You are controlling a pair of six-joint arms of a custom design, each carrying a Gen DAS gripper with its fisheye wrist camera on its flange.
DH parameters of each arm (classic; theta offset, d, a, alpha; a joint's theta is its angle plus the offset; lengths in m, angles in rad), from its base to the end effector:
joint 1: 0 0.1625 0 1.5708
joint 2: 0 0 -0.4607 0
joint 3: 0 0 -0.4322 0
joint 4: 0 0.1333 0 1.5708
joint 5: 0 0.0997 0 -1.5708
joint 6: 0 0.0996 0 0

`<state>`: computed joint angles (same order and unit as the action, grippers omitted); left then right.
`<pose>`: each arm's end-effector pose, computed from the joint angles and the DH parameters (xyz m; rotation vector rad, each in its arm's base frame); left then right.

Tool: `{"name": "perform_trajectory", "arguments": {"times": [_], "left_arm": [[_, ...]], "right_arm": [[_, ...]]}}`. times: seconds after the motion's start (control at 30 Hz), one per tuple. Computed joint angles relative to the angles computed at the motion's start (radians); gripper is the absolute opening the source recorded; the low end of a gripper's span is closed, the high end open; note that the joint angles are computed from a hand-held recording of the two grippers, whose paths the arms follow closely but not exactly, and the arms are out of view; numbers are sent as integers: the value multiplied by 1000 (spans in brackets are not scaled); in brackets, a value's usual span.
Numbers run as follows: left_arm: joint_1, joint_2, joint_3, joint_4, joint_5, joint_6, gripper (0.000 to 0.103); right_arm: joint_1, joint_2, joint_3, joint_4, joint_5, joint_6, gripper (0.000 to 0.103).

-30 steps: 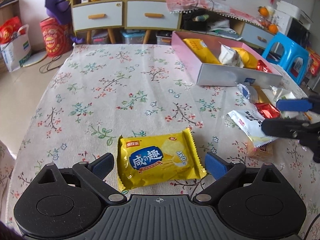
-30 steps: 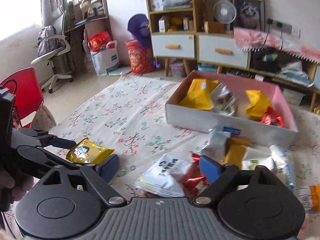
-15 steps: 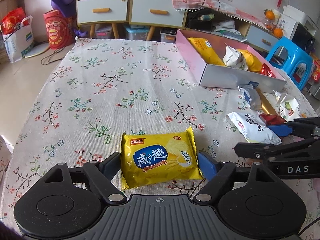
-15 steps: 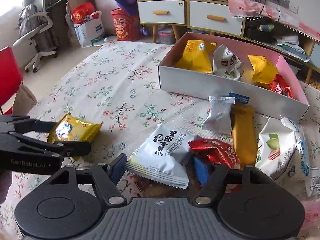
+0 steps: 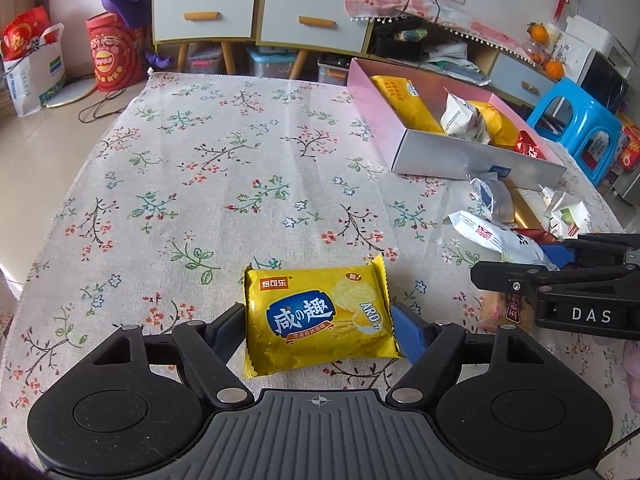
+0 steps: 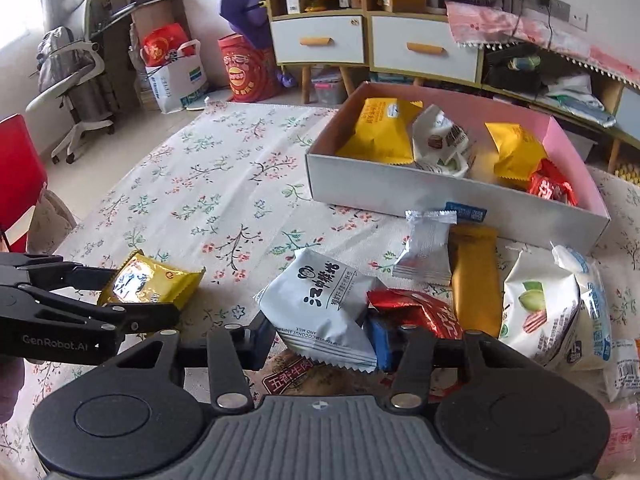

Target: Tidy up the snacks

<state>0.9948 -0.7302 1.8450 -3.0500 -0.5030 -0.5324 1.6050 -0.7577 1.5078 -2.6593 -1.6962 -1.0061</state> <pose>-0.1657 -0.6601 0.0724 -0.1916 2.2045 -1.0290 0.1474 -0.7731 0.1244 1.3916 -2.4912 0.3473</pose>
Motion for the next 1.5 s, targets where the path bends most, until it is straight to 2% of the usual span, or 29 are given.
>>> {"name": "perform_trajectory", "arguments": {"times": [0.27,0.63,1.07,1.37,1.5], "left_arm": [[-4,-4,5,-34,6,11,76],[-11,0,-17,-75,13,37,75],[-19,41,-119,-171,22,145,75],[-9,99,-244,-208,13,158,75],[0,134,-306,-262,8,156,75]], "right_arm": [[3,-16,18,4,53,-46,38],[7,-19,5,5,82,-42,38],[6,8,-79,-19,112,35,38],[8,54,-170,-22,123,123,38],[12,74,-205,-55,132,151,38]]}}
